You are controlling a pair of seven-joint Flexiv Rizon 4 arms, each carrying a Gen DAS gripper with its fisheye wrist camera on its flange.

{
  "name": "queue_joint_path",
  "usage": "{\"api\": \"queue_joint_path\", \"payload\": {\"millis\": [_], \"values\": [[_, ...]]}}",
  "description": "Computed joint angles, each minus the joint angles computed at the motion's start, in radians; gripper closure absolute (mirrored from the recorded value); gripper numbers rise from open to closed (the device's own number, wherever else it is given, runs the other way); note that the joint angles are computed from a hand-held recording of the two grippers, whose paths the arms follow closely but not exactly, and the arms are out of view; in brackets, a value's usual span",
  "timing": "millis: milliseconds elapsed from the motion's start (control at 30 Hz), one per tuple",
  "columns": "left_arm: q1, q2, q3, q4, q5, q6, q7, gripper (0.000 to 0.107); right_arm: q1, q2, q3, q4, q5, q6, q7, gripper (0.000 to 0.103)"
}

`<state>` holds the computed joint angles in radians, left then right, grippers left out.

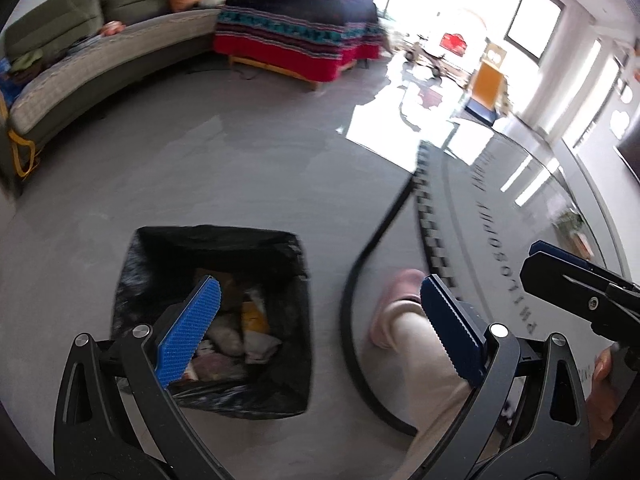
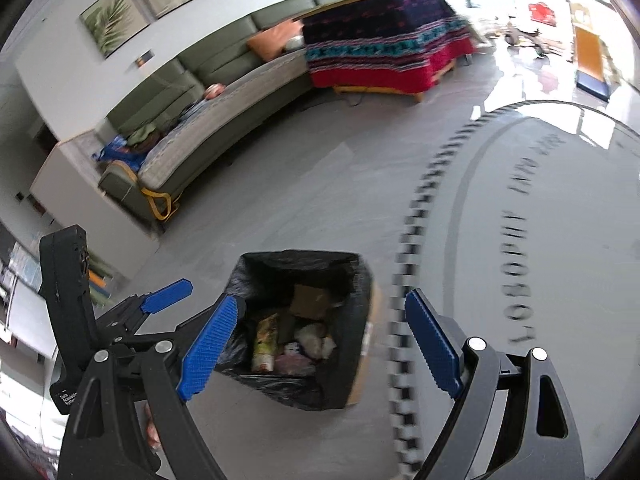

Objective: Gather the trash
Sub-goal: 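Move both open tools back over the table toward the remaining items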

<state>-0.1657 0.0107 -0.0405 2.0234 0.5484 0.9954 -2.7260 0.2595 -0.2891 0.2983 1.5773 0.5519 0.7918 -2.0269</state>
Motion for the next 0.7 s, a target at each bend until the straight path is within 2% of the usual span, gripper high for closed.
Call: {"api": "queue_joint_path", "payload": {"millis": [133,400,700], "values": [[-0.020,-0.094,-0.017,-0.092,-0.024,0.023,0.060,0.010,-0.034,-0.002,-0.032,0.000,-0.007,0.012,0.023,0.017],[-0.093,-0.289,-0.001,-0.293,-0.133,0.059,0.225,0.010,-0.118,-0.042,-0.081,-0.030,-0.042,0.030,0.081,0.017],[-0.143,-0.529,-0.018,-0.590,-0.287,0.022,0.507,0.010,-0.210,-0.143,-0.135,-0.124,-0.138,0.057,0.231,0.017]]}}
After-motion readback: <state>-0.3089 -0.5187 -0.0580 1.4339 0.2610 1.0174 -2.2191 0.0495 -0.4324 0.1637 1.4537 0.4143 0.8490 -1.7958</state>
